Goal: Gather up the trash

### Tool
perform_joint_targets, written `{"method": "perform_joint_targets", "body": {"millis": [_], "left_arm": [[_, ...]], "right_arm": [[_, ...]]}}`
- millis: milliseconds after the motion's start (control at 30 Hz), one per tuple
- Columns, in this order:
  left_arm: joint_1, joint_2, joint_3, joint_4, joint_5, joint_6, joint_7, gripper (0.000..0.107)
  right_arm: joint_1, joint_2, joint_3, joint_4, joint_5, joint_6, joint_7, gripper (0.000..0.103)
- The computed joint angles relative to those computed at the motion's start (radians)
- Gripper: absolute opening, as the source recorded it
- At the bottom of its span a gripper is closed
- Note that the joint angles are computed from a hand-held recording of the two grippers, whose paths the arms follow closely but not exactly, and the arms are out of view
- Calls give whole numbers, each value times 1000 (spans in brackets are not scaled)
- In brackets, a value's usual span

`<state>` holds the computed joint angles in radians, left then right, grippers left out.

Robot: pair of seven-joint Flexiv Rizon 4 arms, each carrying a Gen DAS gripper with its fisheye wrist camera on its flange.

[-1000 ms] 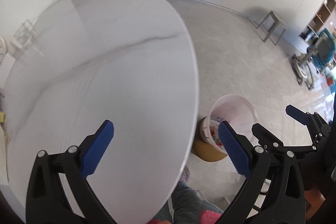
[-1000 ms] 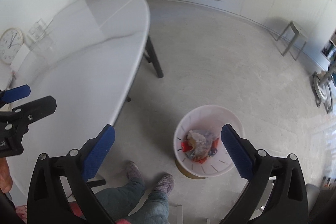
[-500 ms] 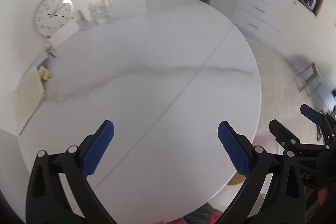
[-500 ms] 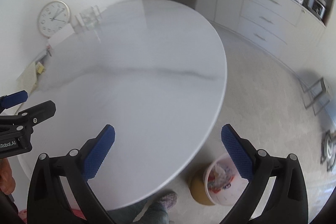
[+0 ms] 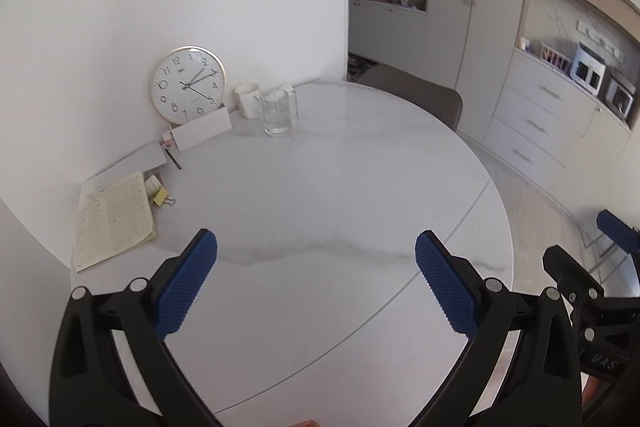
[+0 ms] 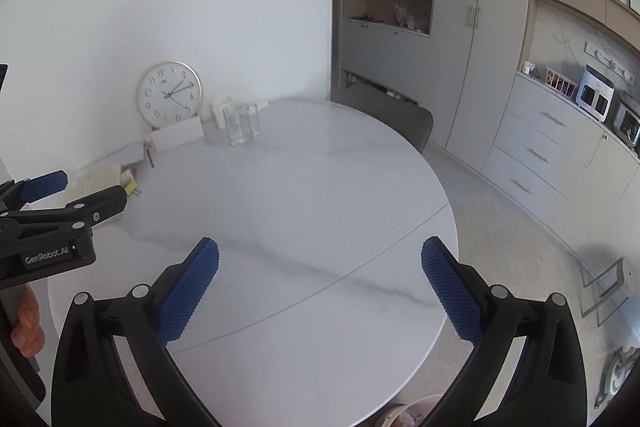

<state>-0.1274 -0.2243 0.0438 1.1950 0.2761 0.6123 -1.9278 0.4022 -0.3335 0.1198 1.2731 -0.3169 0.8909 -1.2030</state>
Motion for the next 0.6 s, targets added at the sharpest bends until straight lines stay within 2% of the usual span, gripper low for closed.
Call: {"method": "perform_joint_targets", "body": {"millis": [167, 600], "left_arm": [[15, 2, 1, 22, -40, 14, -30, 95], [8, -11, 3, 32, -19, 5, -24, 95]], "right_arm": [[11, -4, 2, -3, 0, -10, 15, 101], [20, -13, 0, 5, -7, -32, 30, 101]]}}
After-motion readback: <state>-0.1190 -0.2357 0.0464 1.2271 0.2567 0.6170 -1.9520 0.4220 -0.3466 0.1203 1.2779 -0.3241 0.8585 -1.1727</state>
